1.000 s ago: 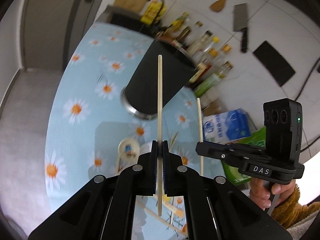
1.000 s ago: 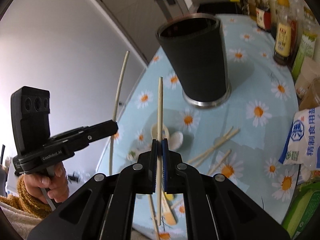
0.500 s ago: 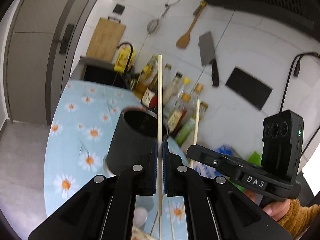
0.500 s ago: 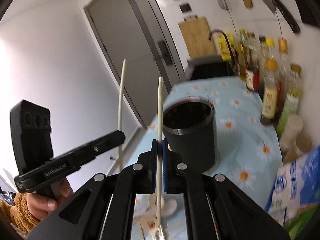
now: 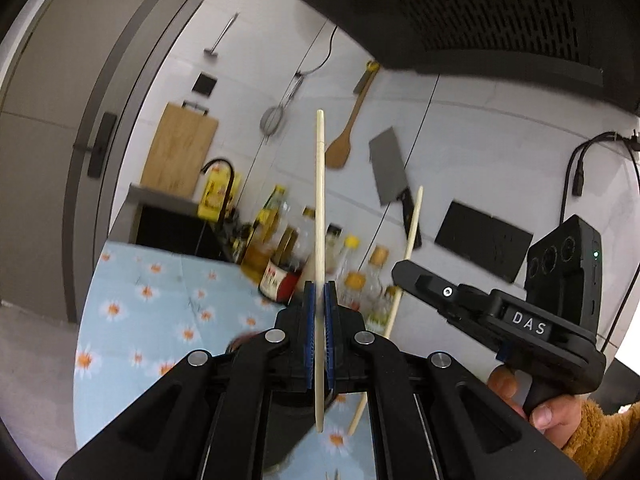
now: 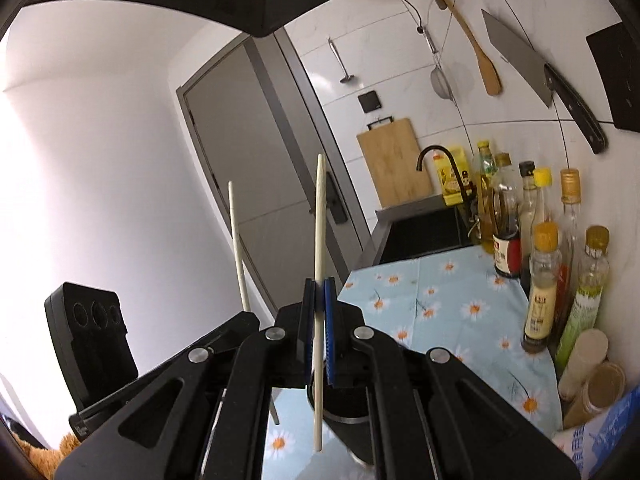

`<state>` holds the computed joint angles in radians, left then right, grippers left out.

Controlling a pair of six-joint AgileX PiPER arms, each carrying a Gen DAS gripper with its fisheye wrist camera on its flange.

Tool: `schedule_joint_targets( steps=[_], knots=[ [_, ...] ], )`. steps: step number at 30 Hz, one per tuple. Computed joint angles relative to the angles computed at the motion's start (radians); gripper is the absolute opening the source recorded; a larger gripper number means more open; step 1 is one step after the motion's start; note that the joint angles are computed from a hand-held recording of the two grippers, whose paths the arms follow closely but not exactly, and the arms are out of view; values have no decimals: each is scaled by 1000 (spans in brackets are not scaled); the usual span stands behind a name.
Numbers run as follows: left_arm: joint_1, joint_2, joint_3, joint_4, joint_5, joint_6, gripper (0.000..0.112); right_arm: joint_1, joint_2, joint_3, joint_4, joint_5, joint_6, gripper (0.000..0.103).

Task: Organize utensils
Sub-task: 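Lift the chopstick with the right gripper and carry it over the black holder, then lower the chopstick into the black holder and open the right gripper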

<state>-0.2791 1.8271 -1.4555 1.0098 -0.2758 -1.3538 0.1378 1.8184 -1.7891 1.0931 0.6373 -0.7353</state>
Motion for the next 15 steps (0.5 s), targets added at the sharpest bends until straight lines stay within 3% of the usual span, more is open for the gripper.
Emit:
schedule_joint_targets(
  steps=[8, 15],
  knots=[
    [-8, 84, -82, -310, -7, 346, 3, 14, 80, -87, 16, -83, -13, 6],
    [-14, 157, -105, -438, -41, 517, 3, 44, 114, -78, -10, -184, -37, 6]
  ],
)
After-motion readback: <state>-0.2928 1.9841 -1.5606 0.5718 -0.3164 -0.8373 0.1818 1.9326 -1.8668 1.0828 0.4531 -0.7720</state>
